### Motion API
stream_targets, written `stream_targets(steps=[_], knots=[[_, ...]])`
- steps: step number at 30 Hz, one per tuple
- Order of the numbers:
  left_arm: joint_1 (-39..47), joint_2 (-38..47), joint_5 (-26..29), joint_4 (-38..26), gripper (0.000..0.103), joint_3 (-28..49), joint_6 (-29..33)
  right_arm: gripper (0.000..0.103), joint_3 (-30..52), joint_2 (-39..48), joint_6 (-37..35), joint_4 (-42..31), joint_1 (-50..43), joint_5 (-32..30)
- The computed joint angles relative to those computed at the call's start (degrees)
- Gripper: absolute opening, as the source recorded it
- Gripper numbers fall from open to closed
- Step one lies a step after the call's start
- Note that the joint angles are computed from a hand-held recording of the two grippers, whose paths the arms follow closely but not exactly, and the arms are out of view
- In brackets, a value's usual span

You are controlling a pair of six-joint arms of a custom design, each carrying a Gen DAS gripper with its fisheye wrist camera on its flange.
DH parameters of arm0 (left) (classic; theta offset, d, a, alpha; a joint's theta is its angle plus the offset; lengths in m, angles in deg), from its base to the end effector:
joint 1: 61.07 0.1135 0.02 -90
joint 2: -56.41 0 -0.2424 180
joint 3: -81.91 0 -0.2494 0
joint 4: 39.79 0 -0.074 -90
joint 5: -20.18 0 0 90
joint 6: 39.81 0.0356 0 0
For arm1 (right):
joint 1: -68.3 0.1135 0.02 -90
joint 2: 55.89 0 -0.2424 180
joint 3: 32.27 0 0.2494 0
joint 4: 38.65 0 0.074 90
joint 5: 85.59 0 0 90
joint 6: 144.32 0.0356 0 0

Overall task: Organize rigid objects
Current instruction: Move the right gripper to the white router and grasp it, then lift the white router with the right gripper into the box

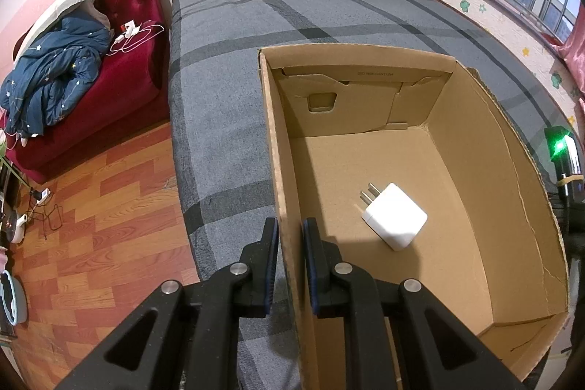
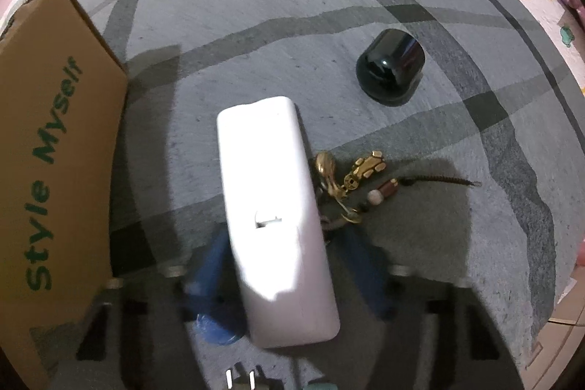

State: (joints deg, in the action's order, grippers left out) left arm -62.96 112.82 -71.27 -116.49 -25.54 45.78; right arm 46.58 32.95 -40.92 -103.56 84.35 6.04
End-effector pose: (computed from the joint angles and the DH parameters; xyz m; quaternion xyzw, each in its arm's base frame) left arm 0.1793 -0.0050 0.2893 -0.0245 0.9668 -0.0017 0.2544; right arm 0.2783 0.0790 0.2068 -0.0211 0.9910 0.0198 0.1306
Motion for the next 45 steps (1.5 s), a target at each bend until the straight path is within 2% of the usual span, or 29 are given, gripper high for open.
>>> stream_targets(steps=[7,20,29,45], knots=[[0.0,0.3,-0.2,-0.1,0.015,0.3,0.1,0.05,0.3,-2.6,1.0,-1.9,0.9,0.6],[-0.4,0.4,-0.8,0.0,0.015,0.2,0.1,0.05,2.8,-9.0,-0.6,-6.7,-1.0,0.0],[-0.8,0.5,-1.3,0.1,0.015,0.3,0.0,0.05,8.0,-11.5,0.2,-11.4,0.8,1.1],[-1.7,0.5,-2.3,-0.3,0.015,0.5,-0.1,0.05,20.2,-10.3,1.5,-17.8,6.5,4.5]])
